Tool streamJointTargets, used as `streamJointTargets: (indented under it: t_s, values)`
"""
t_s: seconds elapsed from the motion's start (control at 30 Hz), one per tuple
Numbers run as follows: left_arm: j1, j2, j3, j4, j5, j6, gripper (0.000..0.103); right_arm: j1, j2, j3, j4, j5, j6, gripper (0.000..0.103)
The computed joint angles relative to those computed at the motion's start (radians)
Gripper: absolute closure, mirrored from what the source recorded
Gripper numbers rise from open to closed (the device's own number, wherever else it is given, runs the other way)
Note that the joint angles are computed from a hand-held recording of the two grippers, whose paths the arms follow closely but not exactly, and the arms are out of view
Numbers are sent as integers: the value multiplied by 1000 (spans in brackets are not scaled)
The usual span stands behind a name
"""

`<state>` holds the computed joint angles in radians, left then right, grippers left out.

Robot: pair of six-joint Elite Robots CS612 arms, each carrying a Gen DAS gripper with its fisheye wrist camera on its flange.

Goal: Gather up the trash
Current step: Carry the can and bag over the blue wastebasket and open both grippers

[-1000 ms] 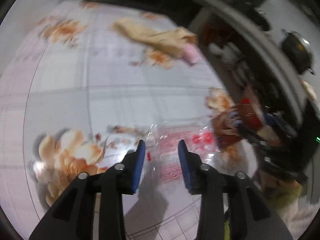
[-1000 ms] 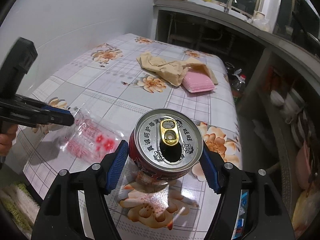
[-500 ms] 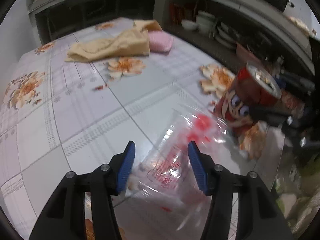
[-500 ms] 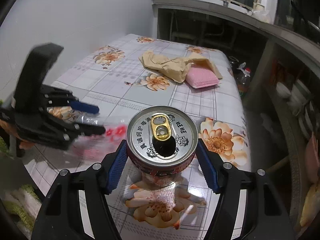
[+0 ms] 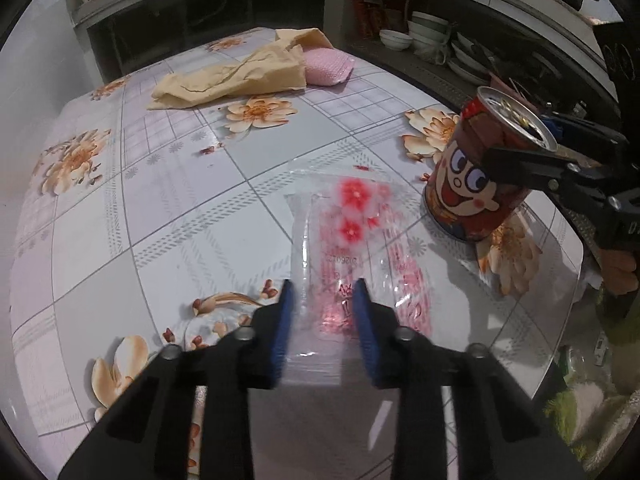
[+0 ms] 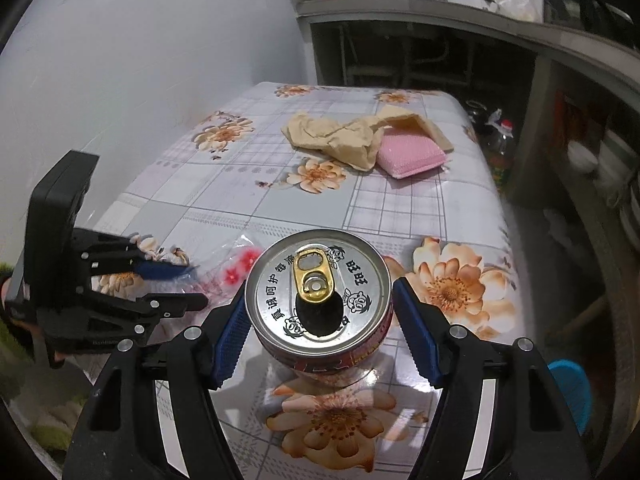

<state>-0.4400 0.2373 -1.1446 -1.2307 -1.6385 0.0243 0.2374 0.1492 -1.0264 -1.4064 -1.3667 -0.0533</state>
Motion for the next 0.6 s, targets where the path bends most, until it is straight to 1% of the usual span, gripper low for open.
streamJointTargets:
  t_s: [0.07,0.13,0.43,0.6]
  values:
    - [-4,5,-7,-5,19,0,85,-2,1,-1,3,11,21,40]
    - [-7,10,-16,-11,28,-9,88,-1,3,-4,0,3,30,40]
    - [-6,17,-34,-60,6,-50,95,-5,11,-30,-12,-12,88,40]
    - [-3,11,-20,-115,-21,-60,96,-10,9,-46,-20,-55,131,40]
